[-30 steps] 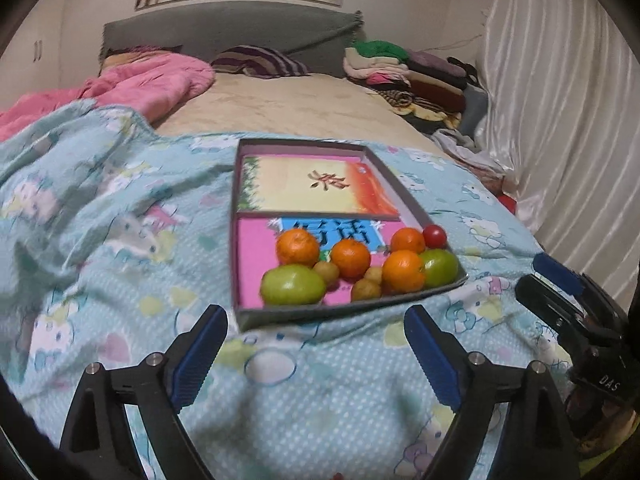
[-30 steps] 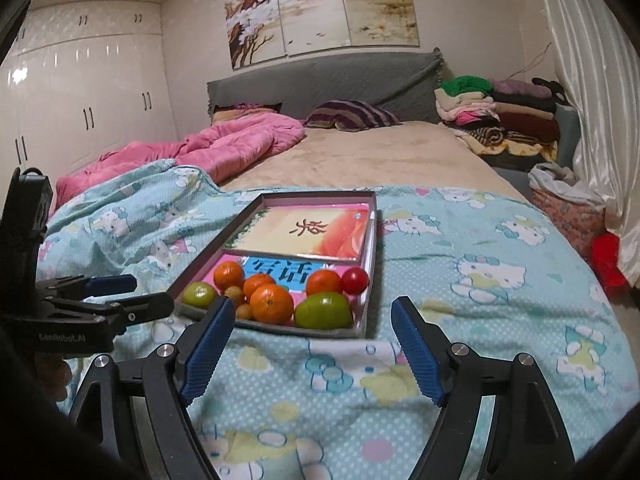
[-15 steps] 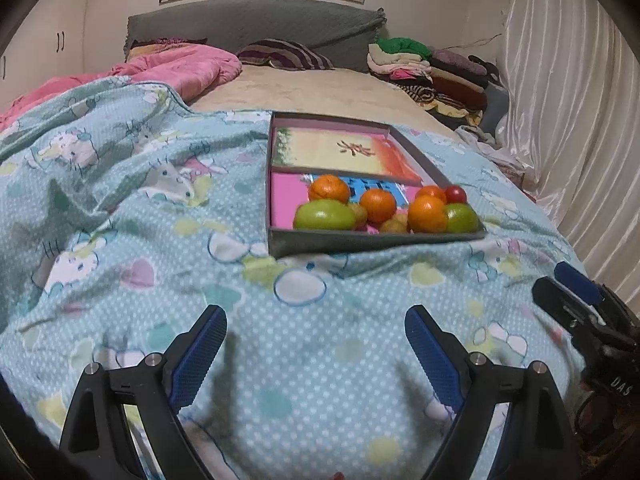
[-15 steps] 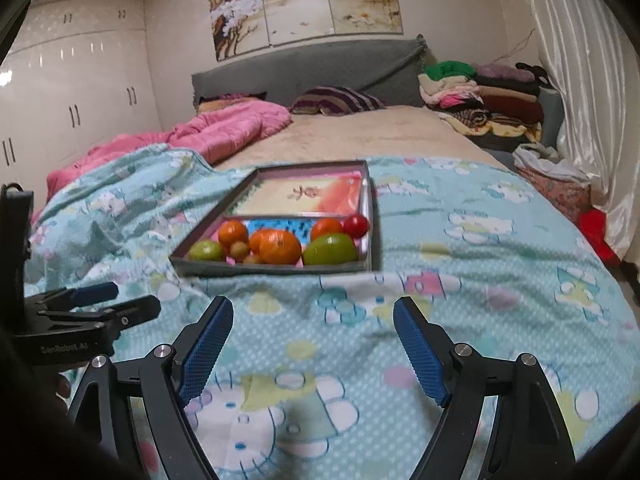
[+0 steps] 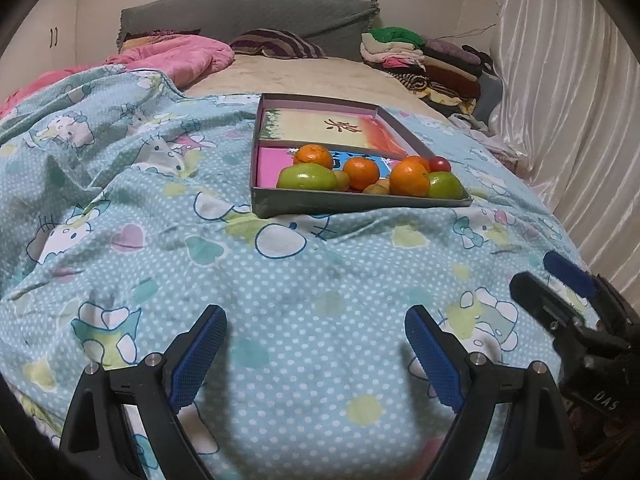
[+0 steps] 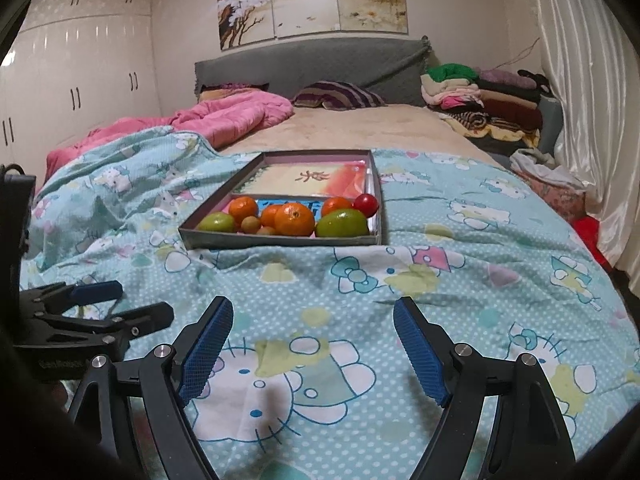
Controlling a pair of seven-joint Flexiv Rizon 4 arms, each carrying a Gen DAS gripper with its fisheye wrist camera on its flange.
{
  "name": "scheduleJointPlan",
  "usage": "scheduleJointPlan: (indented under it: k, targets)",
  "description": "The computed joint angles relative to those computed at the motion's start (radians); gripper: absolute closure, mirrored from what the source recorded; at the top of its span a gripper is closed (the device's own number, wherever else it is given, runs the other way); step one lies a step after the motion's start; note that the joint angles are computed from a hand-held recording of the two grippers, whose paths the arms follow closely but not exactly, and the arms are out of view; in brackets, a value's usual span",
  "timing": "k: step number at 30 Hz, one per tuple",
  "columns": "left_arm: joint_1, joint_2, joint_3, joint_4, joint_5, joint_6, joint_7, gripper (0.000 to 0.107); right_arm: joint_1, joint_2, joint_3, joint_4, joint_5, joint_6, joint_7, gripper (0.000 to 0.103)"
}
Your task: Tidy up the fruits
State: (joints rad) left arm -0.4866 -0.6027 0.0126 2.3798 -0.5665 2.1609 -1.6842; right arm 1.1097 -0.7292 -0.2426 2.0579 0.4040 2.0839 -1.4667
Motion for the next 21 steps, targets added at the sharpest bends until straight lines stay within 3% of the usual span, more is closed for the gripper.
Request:
scheduleJointPlan:
  k: [6,21]
  targets:
    - [-0.052,-0.019,0.028,-0.010,-0.066,0.022,0.043,0.016,-0.013,-0.007,0.011,-0.007,-0.023,-0.006,0.001,0.020]
    - [-0.023,-0.022,0.005,-0.007,-0.057,0.017,0.038,0.016,-0.029,-0.012,0.020,-0.010,-0.041,-0.012,0.016,0.019]
